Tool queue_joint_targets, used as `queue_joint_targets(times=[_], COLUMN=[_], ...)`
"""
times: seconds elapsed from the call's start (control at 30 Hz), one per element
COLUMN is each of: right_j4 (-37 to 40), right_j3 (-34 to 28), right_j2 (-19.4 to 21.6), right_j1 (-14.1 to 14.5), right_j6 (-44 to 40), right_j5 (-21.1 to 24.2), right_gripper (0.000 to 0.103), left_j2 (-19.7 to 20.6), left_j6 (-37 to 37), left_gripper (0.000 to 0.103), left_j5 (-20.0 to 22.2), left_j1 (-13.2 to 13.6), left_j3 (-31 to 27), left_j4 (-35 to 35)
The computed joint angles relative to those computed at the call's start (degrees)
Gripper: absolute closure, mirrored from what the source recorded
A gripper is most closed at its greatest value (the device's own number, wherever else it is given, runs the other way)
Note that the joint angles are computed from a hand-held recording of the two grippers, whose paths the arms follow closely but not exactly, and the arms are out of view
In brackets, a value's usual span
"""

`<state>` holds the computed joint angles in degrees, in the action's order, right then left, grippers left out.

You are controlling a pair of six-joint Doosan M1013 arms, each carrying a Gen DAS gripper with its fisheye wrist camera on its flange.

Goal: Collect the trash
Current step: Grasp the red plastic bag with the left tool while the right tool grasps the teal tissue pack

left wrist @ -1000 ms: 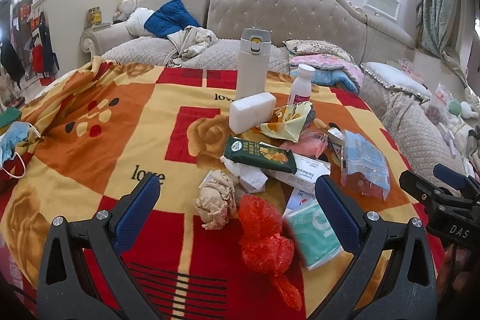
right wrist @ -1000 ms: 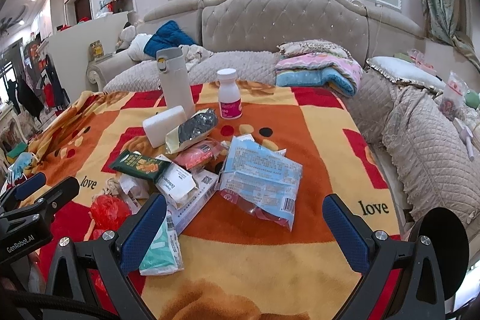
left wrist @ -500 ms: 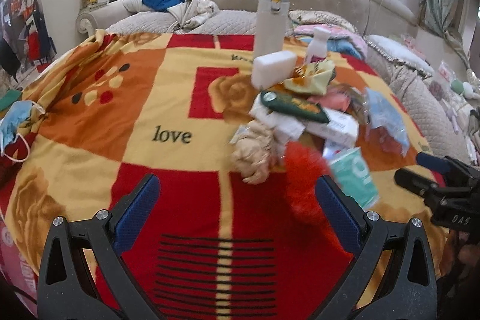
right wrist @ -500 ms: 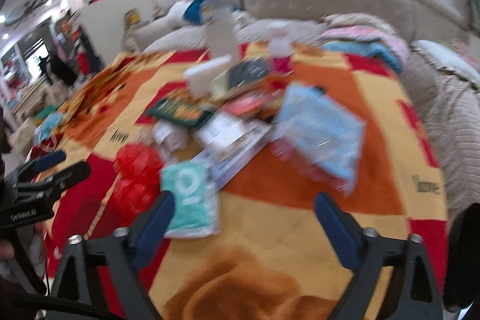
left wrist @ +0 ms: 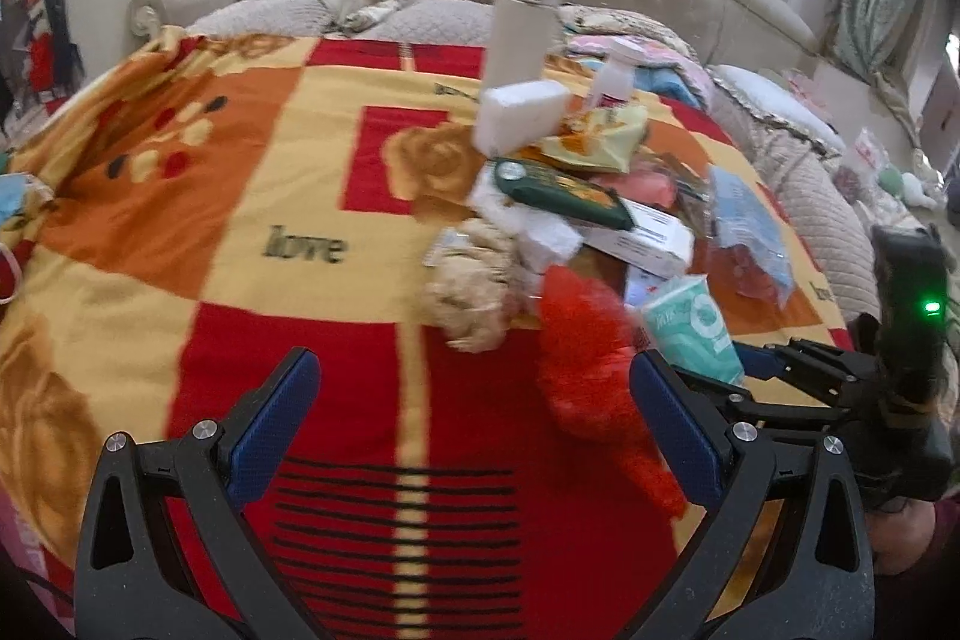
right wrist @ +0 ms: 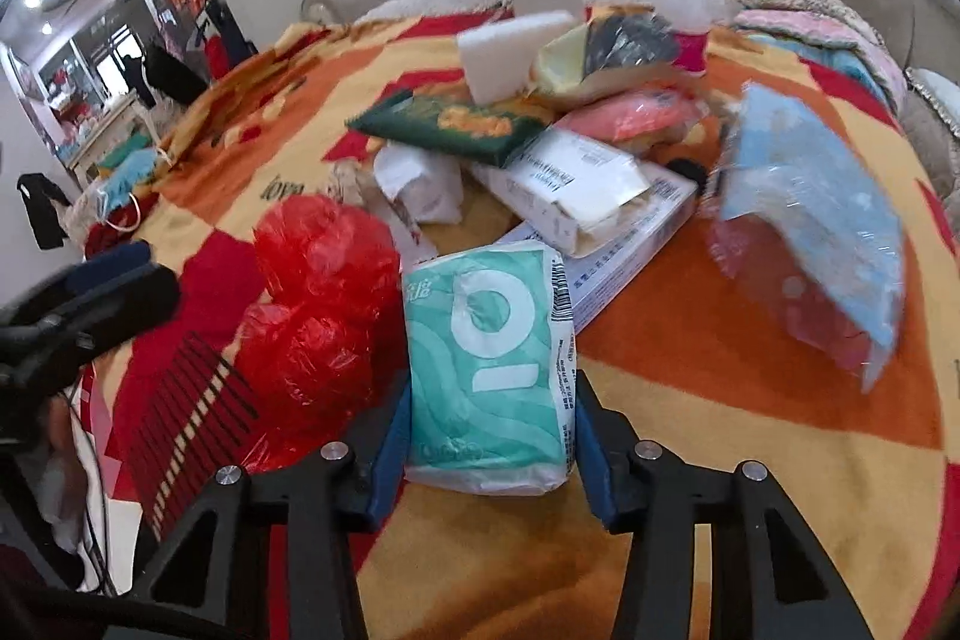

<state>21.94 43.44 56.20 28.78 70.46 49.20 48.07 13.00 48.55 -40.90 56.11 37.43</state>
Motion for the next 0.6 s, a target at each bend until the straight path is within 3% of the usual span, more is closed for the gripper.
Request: queue_joint_targets(times=[0.13,0.23,0.27,0.43,0.6], right_j4=[0.65,3.0,4.45,9.3,5.84], right_j3=[4.29,7.46,8.6,13.4,16.39], right_j2=[-2.79,-4.63,-5.3,-8.16,-10.0], right_j1=[-1.1,-2.26,-2.79,-4.63,-6.07], right_j6=[-0.66,-0.99,-1.49,-4.74,-0.2], right_j5=[-2.96,-4.86,-5.43,-8.51,-12.19], right_gripper=[0.056,0.056,0.056,0.056,0.056], left_j2=[3.01,6.29,6.65,6.67,7.68], left_j6=[5.93,12.0,13.2,15.81,21.91], left_gripper=[0.005,0.046,0.067,0.075,0.075], left_j5=[-0.61,3.15,2.76,1.01,-1.82], left_j1=[0.27,0.55,0.76,0.4,0.27], left_j3=[-4.86,-10.42,-10.89,-12.31,-16.01], left_j4=[-4.6,-9.99,-11.84,-13.02,-18.12])
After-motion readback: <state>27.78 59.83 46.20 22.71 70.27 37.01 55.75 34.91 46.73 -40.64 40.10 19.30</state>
